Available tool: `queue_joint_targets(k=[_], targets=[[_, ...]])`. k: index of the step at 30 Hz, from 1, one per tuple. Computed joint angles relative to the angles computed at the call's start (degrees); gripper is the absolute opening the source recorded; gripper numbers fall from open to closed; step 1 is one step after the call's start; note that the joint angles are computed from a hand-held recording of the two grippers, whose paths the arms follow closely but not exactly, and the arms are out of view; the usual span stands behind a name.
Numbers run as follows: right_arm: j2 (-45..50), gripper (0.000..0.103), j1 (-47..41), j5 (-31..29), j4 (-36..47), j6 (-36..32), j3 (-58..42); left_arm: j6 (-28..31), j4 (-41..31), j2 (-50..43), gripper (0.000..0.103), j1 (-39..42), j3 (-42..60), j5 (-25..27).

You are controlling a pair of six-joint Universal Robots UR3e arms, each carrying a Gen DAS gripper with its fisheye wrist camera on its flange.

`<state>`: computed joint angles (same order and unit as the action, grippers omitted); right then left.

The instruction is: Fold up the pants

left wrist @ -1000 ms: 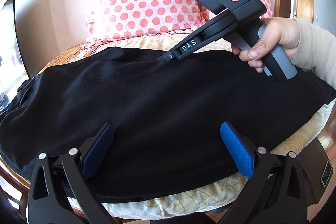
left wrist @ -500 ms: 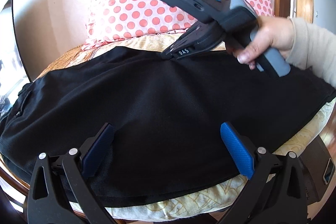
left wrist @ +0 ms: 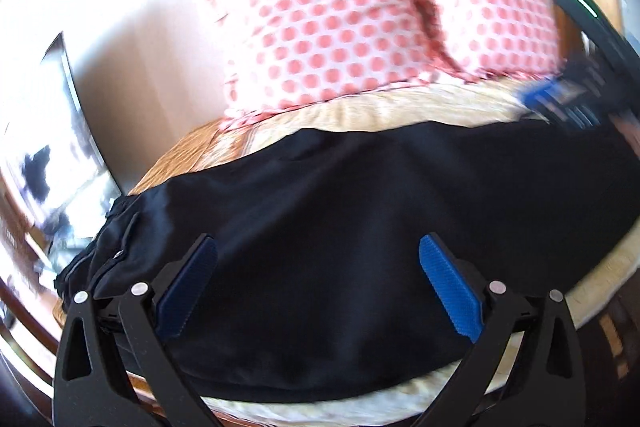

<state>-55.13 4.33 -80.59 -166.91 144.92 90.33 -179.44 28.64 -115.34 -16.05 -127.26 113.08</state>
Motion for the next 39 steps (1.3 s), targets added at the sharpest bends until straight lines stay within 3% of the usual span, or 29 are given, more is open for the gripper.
queue_joint_targets(k=[2,7,11,13,14,20,23,26,29,33,36,39], targets=[[-0.1,0.035,-1.5,-4.5,-1.3,0.8,3.1,-1.7,-2.9,1.5,0.101,2.6,-0.4,-1.3],[-4.7,0.037,-10.7,-1.0,-3.7,7.2,10.8,-3.6,-6.5,1.4,0.101,3.5,-0.6,0.7],[-12.6,0.037,-18.6,2.1,-13.8,9.9,24.0,-4.4,-6.5,2.3,0.101,3.2,-2.1,0.0],[-17.2,0.049,-25.3,3.1,-17.6,11.8,30.1,-4.0,-6.0,2.1,0.101,2.3,-2.3,0.3],[-18.8,0.062,-28.3,3.1,-18.2,12.6,31.7,-3.7,-5.9,1.9,0.101,1.7,-2.0,0.5],[-23.7,0.063,-46.6,-0.7,-14.6,15.7,35.9,-1.3,-5.9,-0.4,0.101,-2.2,1.3,0.8],[-27.1,0.061,-56.1,3.8,-13.9,17.3,41.0,-1.2,-6.7,-1.2,0.101,-3.1,2.6,-0.2],[-34.0,0.055,-67.1,15.1,-13.7,15.4,50.0,-0.8,-7.2,-1.6,0.101,-3.9,3.4,-0.6],[-34.5,0.047,-67.8,15.1,-14.2,13.5,52.0,0.3,-7.4,-2.5,0.101,-4.5,4.9,-1.1],[-33.1,0.046,-67.8,16.5,-17.9,12.8,54.3,0.8,-7.6,-3.3,0.101,-5.1,6.2,-1.5],[-28.5,0.046,-63.5,12.5,-21.6,14.4,52.7,0.8,-7.5,-3.3,0.101,-5.3,6.0,-1.9],[-26.5,0.043,-64.0,12.8,-25.8,14.5,53.6,0.8,-7.7,-3.3,0.101,-5.1,5.7,-1.8]])
